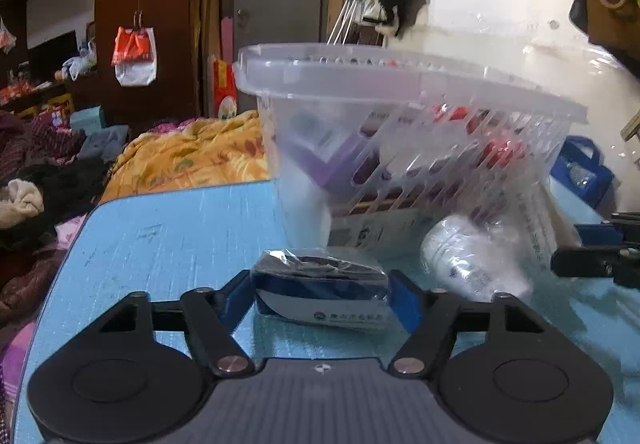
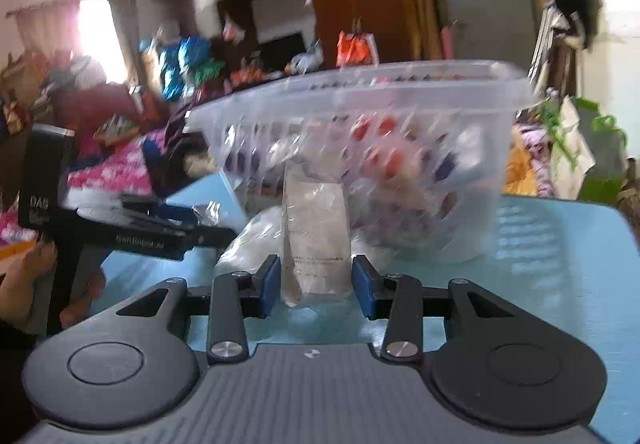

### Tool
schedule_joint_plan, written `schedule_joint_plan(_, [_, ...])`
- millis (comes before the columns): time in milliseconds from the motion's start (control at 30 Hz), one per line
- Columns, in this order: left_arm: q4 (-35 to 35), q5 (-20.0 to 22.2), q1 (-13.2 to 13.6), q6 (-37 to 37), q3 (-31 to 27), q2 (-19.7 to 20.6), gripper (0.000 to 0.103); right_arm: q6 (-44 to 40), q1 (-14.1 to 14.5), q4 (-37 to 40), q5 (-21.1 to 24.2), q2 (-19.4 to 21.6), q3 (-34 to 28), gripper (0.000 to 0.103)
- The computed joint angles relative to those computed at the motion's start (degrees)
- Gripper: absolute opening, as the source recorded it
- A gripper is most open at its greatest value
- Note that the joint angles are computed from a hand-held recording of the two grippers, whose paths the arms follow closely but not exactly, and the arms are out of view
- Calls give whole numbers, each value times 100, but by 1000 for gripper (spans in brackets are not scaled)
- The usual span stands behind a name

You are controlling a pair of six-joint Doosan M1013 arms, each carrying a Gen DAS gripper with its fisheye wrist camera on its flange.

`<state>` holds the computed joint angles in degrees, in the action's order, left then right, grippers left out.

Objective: Organize objects
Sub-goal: 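Grasp the blue-white box with the left gripper while the right grasps a clear bag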

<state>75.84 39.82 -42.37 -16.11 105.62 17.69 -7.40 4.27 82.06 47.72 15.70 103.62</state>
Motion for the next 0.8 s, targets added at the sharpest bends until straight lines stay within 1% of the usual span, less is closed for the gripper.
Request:
schedule_joint_plan(33, [79, 143, -37, -95, 4, 9, 74, -138, -30, 153, 14, -20, 45, 43])
schedule_joint_plan(133, [359, 217, -71, -428, 72, -9, 74, -562, -75, 554, 73, -71, 162, 43])
schedule_joint_plan(233, [677, 447, -157, -691, 126, -10, 74, -1156, -76, 983, 33, -156, 318, 43])
schedule_joint_plan(333, [1146, 698, -261, -1085, 214, -38, 74, -1634, -29, 1365, -20, -198, 420, 43])
schedule_joint_plan(500, [1815, 1121, -361, -1736, 338, -74, 74, -1816, -17, 1632, -65, -200, 451, 43])
schedule_joint_plan(600, [1958, 1376, -406, -1883, 353, -50, 74, -1983, 8, 1814, -52, -198, 482, 43])
schedule_joint_plan(700, [2038, 1499, -423, -2002, 367, -44, 74, -2131, 20, 1932, -63, -208, 513, 43])
schedule_joint_plan(800, [2137, 1786, -479, -2144, 385, -28, 74, -2369, 21, 2165, -68, -225, 573, 43])
